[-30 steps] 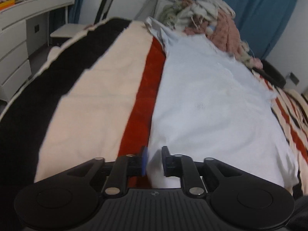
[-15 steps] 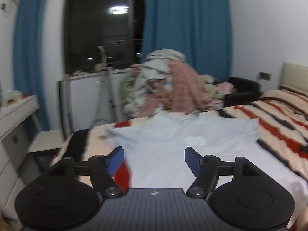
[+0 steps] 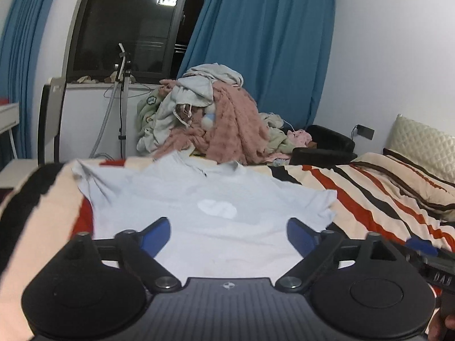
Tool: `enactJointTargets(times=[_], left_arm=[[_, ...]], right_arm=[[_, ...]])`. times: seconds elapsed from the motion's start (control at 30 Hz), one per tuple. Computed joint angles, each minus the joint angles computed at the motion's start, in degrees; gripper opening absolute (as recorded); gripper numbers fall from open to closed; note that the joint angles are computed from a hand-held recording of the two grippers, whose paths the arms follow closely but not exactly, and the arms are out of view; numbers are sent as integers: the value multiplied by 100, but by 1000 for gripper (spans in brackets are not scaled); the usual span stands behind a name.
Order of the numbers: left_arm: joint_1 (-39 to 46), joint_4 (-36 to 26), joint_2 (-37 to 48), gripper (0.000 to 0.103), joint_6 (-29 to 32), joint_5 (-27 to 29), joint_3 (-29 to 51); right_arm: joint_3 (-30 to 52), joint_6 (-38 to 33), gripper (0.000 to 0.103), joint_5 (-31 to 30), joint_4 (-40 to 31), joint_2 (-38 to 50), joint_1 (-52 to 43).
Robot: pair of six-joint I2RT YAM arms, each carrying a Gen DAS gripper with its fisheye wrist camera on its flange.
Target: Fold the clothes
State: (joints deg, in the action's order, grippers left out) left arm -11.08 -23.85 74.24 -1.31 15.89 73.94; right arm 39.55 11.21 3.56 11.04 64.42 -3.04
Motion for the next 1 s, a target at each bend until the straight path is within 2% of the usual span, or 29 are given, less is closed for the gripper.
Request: enactJointTargets(times=[0.07, 0.17, 0.23, 0.37, 0.73, 0.9, 1.0], left_arm=[[-81, 462, -178, 98, 118, -116, -705], [-164, 838, -390, 102, 361, -319, -1352], [-200, 1028, -513, 103, 480, -456, -1609], [-112, 1089, -653, 103, 528, -276, -1825], [152, 999, -785, 103, 405, -50, -1817], [201, 1039, -728, 103, 395, -48, -1760], [268, 785, -496, 103, 349, 29, -1325]], right_arm=[[-93, -50, 84, 32, 96, 33, 42], [-61, -96, 84, 148, 66, 165, 166], [-42, -57, 84, 220, 46, 176, 247], [-56, 38, 84, 368, 14, 82, 397], [-27, 72, 84, 859, -241, -18, 722], [826, 517, 84, 718, -877, 250, 648], [1629, 547, 84, 697, -1477, 547, 634]])
